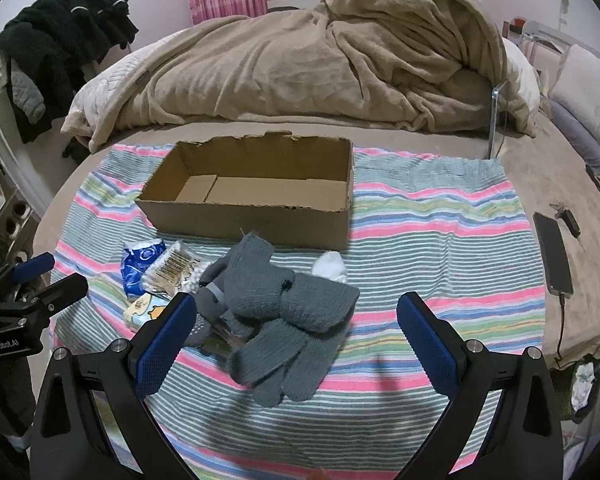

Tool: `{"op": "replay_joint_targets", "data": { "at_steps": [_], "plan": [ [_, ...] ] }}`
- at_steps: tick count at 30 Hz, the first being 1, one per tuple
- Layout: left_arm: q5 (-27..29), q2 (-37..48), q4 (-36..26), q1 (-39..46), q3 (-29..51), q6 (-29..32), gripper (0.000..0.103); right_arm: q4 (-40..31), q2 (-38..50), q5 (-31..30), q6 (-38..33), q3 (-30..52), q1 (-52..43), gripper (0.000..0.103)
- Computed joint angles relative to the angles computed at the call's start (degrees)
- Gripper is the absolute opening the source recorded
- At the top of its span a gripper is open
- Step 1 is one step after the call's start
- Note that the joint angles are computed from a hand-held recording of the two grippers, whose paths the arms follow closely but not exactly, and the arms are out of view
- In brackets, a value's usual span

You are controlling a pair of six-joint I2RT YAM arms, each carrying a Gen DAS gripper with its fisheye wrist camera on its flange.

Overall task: Organize objects
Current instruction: 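Grasp the blue wet-wipe pack with the left tool while the right tool grasps the grey gloves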

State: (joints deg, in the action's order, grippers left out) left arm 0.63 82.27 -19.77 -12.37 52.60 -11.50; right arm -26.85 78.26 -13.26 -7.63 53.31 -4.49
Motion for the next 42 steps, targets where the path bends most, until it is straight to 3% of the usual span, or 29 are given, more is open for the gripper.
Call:
{"op": "replay_joint_targets", "data": {
  "at_steps": [11,13,14,18,26,31,36,42],
  "plan": [
    [2.07,7.58,3.51,2.36,1.85,0.48,0.101,1.06,7.12,0.37,-0.20,2.12,0.24,0.093],
    [2.44,9.42,4.21,2.82,2.50,0.57,0.098,1.16,8.56,0.41,-0.29,2.53,0.24,0.089],
    [2.75,10.39,4.37,3.04,2.89,0.55,0.092,1.32,9.33,0.48,-0.29,2.74,0.23,0.089],
    [3.80,14.25,4.80,3.75,4.52,0.64,0.091,1.80,11.66,0.31,-0.36,3.71,-0.04,0.089],
    [6.65,20.60,5.84,5.34,6.78,0.55,0.089,2.18,15.11,-3.57,-0.83,5.29,-1.24,0.082],
    [8.37,21.87,7.16,5.37,6.88,0.64,0.074,1.84,15.74,-6.07,-1.09,5.62,-1.70,0.070],
    [11.60,20.98,8.38,5.50,5.92,0.64,0.048,2.49,14.36,-6.54,-2.13,4.61,-1.67,0.050],
    [12.80,18.84,9.39,5.31,4.17,0.72,0.032,2.98,11.71,-6.74,-3.31,3.25,-2.30,0.031]
  ]
}}
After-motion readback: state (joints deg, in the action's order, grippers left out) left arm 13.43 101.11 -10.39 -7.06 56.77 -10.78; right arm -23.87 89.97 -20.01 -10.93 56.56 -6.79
